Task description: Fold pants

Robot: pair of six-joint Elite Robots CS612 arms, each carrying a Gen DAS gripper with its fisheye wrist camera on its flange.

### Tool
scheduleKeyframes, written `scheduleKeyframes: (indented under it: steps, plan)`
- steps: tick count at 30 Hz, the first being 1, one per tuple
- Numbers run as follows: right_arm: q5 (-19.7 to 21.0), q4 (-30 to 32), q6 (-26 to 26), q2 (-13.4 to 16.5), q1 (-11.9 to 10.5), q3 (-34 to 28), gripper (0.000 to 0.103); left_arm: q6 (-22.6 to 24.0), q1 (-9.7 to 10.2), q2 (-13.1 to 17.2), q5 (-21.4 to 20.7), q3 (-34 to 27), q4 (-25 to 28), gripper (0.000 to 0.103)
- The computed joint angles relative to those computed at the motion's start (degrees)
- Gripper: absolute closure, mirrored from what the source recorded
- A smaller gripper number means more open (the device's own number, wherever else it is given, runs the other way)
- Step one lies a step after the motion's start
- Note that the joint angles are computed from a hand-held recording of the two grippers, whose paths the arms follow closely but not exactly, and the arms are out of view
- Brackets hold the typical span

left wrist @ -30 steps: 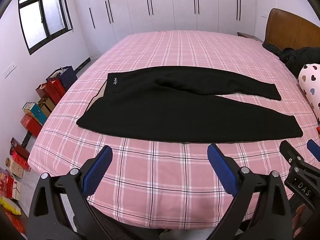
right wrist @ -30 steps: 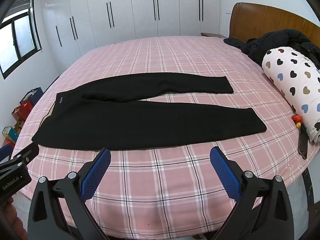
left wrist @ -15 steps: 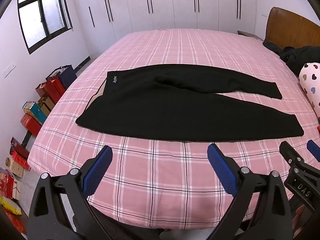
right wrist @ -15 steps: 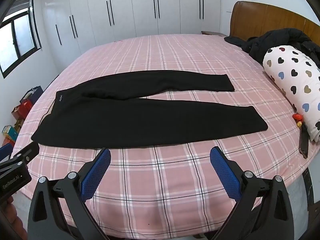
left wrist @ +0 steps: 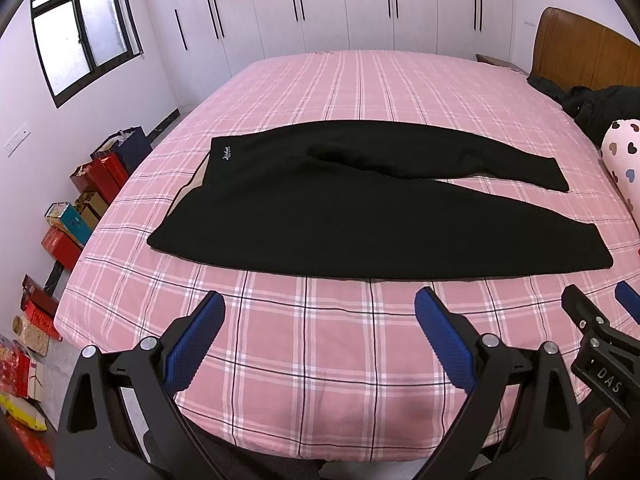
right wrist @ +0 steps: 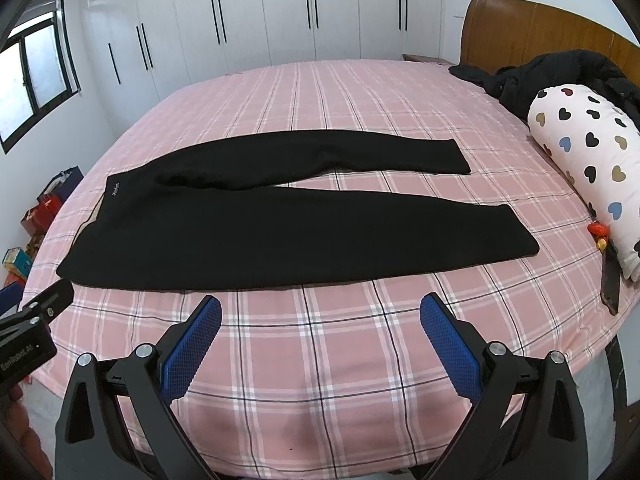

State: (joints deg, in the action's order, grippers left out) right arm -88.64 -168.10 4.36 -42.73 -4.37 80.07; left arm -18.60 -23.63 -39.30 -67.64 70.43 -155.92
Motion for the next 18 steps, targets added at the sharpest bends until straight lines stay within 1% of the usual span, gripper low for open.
scheduleKeyframes:
  steps: [1, 3, 7, 9, 10, 11, 13, 16, 17, 18]
  plan:
    - [0.0, 0.7, -0.1, 0.4, -0.2, -0.5, 0.005, -0.2, 0.09, 0.2, -0.3, -0.5, 1.3, 0.009]
    - [0.2, 2.0, -0.3, 1.2, -0.6, -1.7, 0.005, 0.1, 0.26, 1.0, -0.3, -1.5, 1.4, 0.009]
    - [2.5, 5.7, 0.2, 3.9, -2.5, -5.8, 0.005, -0.9, 1.56, 3.1, -4.5, -4.6, 4.5, 0.008]
    - [2.1, 8.3, 0.2, 6.1, -3.6, -9.5, 0.005, -2.0, 2.27, 4.5, -5.7, -6.4, 4.7, 0.008]
    - [1.7, 9.9, 0.1, 7.7, -4.3, -12.3, 0.005, -2.5, 2.61, 5.3, -6.0, -7.4, 4.6, 0.008]
    - [1.6, 10.9, -0.2, 8.8, -4.7, -14.3, 0.005, -2.2, 2.84, 6.2, -5.0, -8.6, 4.1, 0.008]
    - [0.9, 13.2, -0.6, 11.9, -5.6, -19.8, 0.005, -1.5, 3.56, 8.5, -4.2, -12.2, 5.1, 0.008]
    - [-0.3, 20.3, -2.1, 19.2, -7.1, -33.7, 0.006, -2.0, 5.18, 12.4, -7.3, -19.3, 8.3, 0.008]
    - [-0.2, 22.1, -2.0, 21.2, -7.6, -37.7, 0.006, -2.3, 5.67, 13.6, -8.4, -21.4, 8.9, 0.008]
    - [0.4, 24.6, -1.6, 23.7, -8.0, -42.5, 0.006, -2.4, 6.40, 15.6, -9.0, -25.3, 10.5, 0.008]
